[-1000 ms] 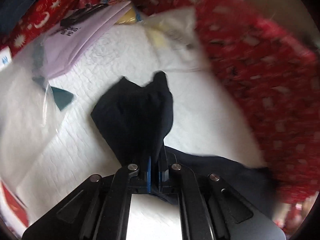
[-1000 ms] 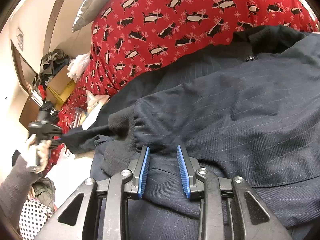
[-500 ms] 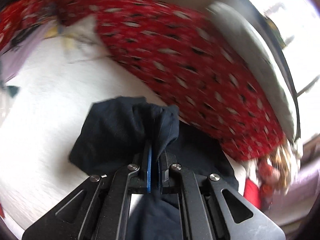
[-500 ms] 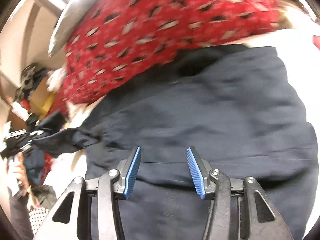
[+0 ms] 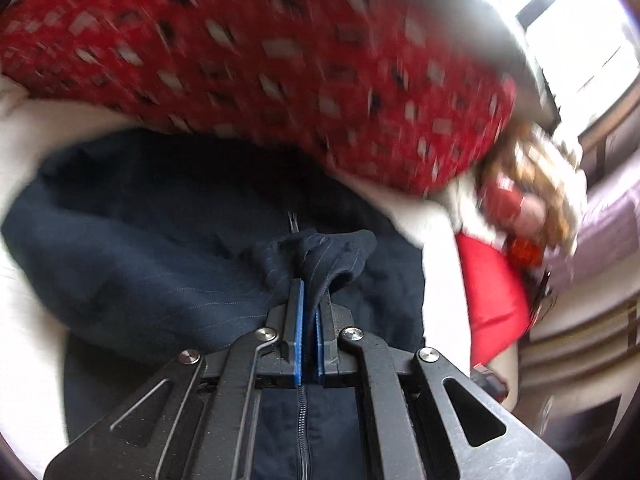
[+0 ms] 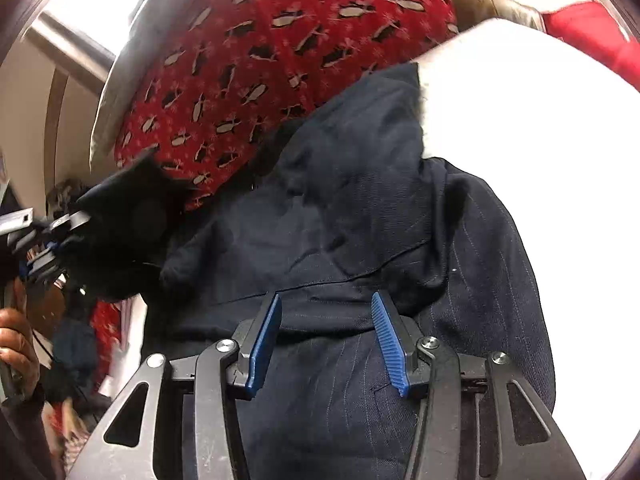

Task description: Fold large clothes

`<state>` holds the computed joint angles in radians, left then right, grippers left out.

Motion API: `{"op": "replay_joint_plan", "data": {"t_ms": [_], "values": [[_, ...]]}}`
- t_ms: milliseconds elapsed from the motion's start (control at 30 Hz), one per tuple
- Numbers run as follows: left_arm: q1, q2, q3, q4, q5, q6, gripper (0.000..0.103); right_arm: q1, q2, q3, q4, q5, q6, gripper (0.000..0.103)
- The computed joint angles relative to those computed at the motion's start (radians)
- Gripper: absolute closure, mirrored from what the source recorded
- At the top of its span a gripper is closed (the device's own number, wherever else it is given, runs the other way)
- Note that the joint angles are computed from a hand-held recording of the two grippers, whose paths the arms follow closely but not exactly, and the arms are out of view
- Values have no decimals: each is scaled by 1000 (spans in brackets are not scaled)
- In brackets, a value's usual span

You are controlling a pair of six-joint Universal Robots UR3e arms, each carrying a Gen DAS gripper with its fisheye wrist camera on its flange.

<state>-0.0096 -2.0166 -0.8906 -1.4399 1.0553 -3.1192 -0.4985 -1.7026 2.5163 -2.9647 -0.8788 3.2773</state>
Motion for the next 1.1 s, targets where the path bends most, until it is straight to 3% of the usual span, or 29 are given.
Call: {"op": "replay_joint_plan", "data": {"t_ms": [133, 233, 300, 433, 467, 567, 667, 733, 767, 833, 967, 1100], "values": [[-51, -105, -35, 24, 32, -54, 100, 4, 11, 5, -28, -1, 4, 54], [-29, -116, -87, 15, 2, -62, 100, 16, -4, -40, 54, -12, 29, 55], [16, -69, -161, 2, -69, -13, 97, 35, 6, -75, 38, -36, 98, 52], [150, 110, -378, -15, -207, 135, 68, 76, 110, -184, -54, 1, 215, 42], [206, 185, -462, -10, -234, 184, 65, 118, 172, -259, -48, -16, 243, 42], [324, 291, -569, -44, -249, 285, 65, 220, 337, -435, -44, -64, 321, 41], [383, 318, -620, -14, -213, 297, 65, 311, 495, -612, 28, -58, 374, 42], [409, 308, -635, 4, -205, 278, 65, 374, 526, -672, 23, -133, 388, 69], [422, 304, -644, 16, -206, 267, 65, 391, 535, -707, 35, -141, 369, 93], [432, 290, -650, 44, -201, 241, 65, 414, 505, -717, 16, -177, 357, 93], [443, 256, -669, 75, -211, 206, 65, 324, 300, -490, -179, -212, 388, 93], [472, 251, -693, 89, -258, 197, 65, 180, 183, -347, -83, -241, 385, 93]]}}
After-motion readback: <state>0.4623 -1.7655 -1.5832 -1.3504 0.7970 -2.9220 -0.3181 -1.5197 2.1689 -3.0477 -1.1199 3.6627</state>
